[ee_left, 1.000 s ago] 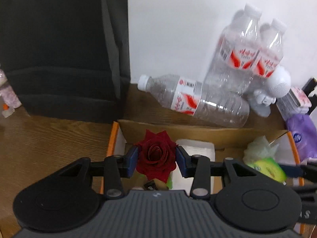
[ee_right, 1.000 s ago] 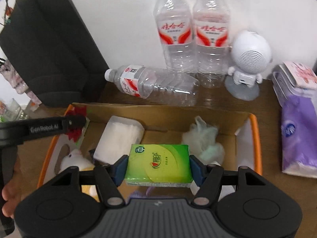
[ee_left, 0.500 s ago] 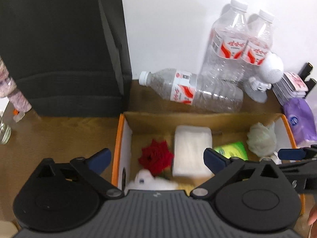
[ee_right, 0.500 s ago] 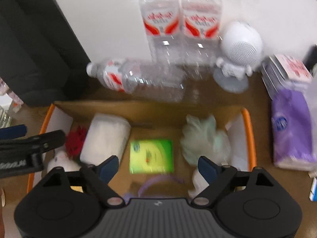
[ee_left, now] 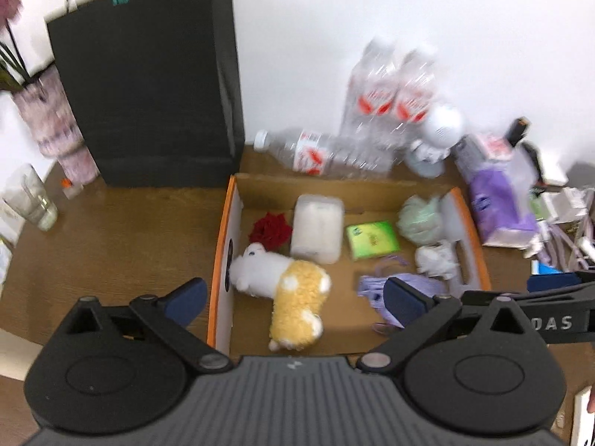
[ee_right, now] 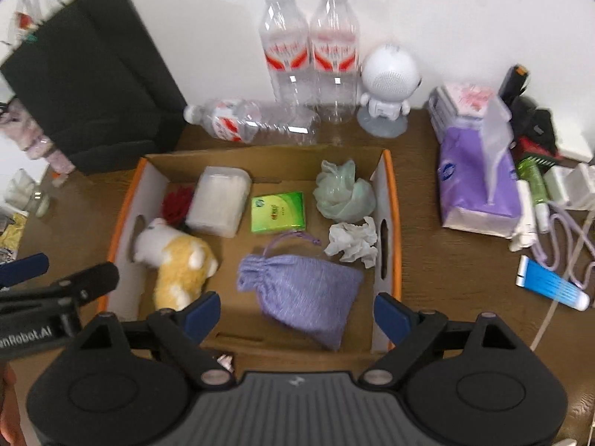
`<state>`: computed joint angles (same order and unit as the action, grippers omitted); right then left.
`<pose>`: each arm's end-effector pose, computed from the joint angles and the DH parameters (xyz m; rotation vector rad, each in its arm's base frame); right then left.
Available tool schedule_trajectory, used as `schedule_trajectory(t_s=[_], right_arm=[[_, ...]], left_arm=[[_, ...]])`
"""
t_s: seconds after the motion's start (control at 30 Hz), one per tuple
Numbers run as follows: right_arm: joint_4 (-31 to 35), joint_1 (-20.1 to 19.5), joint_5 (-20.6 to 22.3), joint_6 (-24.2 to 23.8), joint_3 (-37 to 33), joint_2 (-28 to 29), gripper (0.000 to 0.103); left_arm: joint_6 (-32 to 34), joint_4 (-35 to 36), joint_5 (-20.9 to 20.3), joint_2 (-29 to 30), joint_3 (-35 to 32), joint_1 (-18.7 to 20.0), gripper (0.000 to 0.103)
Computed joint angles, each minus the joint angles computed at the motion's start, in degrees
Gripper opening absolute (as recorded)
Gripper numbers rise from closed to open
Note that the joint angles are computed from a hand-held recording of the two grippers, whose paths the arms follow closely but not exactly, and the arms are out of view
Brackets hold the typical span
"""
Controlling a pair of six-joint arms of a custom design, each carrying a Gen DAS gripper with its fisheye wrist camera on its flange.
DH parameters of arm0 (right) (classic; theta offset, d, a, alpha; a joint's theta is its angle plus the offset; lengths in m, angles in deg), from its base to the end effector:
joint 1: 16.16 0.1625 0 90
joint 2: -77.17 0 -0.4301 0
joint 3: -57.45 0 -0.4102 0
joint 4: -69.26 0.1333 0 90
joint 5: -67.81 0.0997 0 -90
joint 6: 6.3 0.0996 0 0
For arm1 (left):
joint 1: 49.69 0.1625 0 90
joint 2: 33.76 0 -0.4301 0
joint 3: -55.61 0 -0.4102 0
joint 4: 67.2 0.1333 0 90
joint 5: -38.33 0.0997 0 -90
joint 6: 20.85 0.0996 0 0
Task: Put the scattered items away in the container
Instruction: 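Withdraw both grippers from the box toward the crumpled tissue and white lid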
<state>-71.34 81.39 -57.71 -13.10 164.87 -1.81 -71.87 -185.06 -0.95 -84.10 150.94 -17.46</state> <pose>0.1491 -0.5510 0.3518 0.1556 -2.4832 0.4915 -0.4303 -0.5200 0.1140 0.3003 2.2942 -0.6870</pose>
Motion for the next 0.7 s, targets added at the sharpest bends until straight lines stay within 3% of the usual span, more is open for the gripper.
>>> schedule_trajectory(t_s=[0.27, 0.43, 0.6, 0.7], right_arm=[[-2.4, 5.6, -0.8, -0.5, 5.7, -9.1, 0.094], [-9.4, 7.0, 0.5, -4.3, 13.3, -15.8, 0.094], [-19.9, 4.3, 7.4, -9.1, 24.6, -25.2, 0.094], [-27.5, 0.2, 13.0, -13.3, 32.7, -31.4, 0.095]], left_arm=[[-5.3, 3.3, 2.5, -5.8, 4.8, -8.3, 0.103], [-8.2, 2.4, 7.7, -10.1, 12.9, -15.2, 0.103], [-14.8, -1.9, 12.0, -12.9, 24.2, -21.9, 0.103], [-23.4, -0.3, 14.4, -13.5, 30.4, -26.0, 0.103]])
